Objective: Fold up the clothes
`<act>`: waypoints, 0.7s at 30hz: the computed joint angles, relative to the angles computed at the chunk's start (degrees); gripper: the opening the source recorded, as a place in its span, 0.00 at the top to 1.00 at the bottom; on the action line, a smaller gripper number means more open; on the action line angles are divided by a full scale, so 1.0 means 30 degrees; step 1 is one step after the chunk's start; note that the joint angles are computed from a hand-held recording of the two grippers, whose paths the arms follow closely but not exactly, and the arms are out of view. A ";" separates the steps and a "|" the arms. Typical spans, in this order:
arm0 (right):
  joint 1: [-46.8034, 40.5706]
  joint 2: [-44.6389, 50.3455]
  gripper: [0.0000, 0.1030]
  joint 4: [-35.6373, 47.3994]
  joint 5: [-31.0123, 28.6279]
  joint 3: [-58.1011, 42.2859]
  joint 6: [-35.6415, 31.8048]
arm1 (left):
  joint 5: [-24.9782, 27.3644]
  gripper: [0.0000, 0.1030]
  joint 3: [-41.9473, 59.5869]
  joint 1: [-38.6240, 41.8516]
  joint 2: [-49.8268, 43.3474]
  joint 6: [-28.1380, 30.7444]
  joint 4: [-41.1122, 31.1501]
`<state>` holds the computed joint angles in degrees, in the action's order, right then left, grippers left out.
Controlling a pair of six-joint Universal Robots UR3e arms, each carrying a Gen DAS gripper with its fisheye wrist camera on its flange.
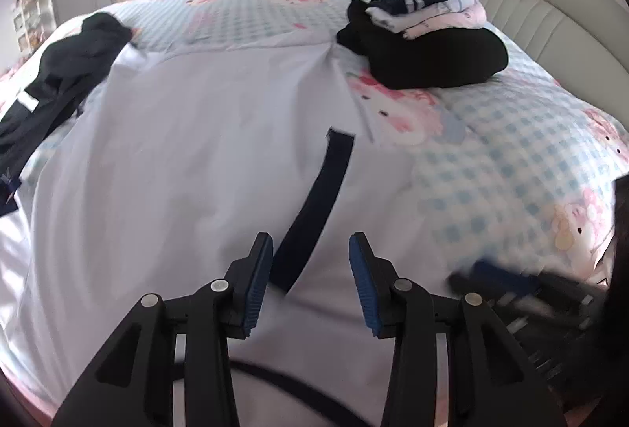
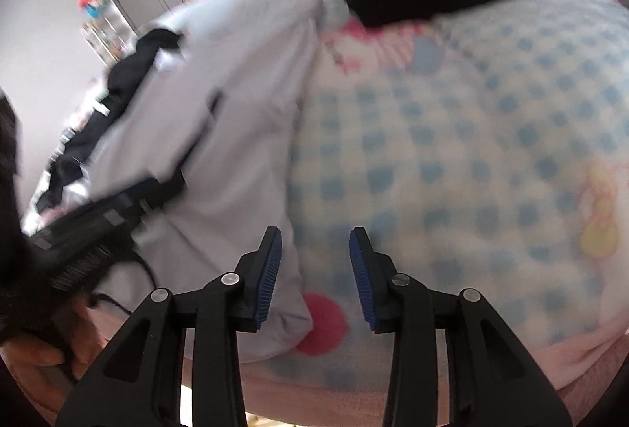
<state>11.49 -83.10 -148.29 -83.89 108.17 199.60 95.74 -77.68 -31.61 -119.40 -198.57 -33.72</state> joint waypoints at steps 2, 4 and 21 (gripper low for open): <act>0.0365 0.0091 0.64 0.0117 -0.0325 -0.0023 -0.0077 | -0.0155 0.59 0.1666 -0.0162 -0.1044 0.0425 -0.1018; 0.0691 0.0157 0.64 0.0209 -0.0602 -0.0011 -0.0135 | 0.0055 0.59 0.3107 -0.0296 -0.1934 0.0756 -0.2684; -0.0137 -0.1360 0.61 -0.1957 0.0239 0.1970 0.1223 | -0.0396 0.58 0.0595 0.0023 -0.0374 0.0768 -0.0708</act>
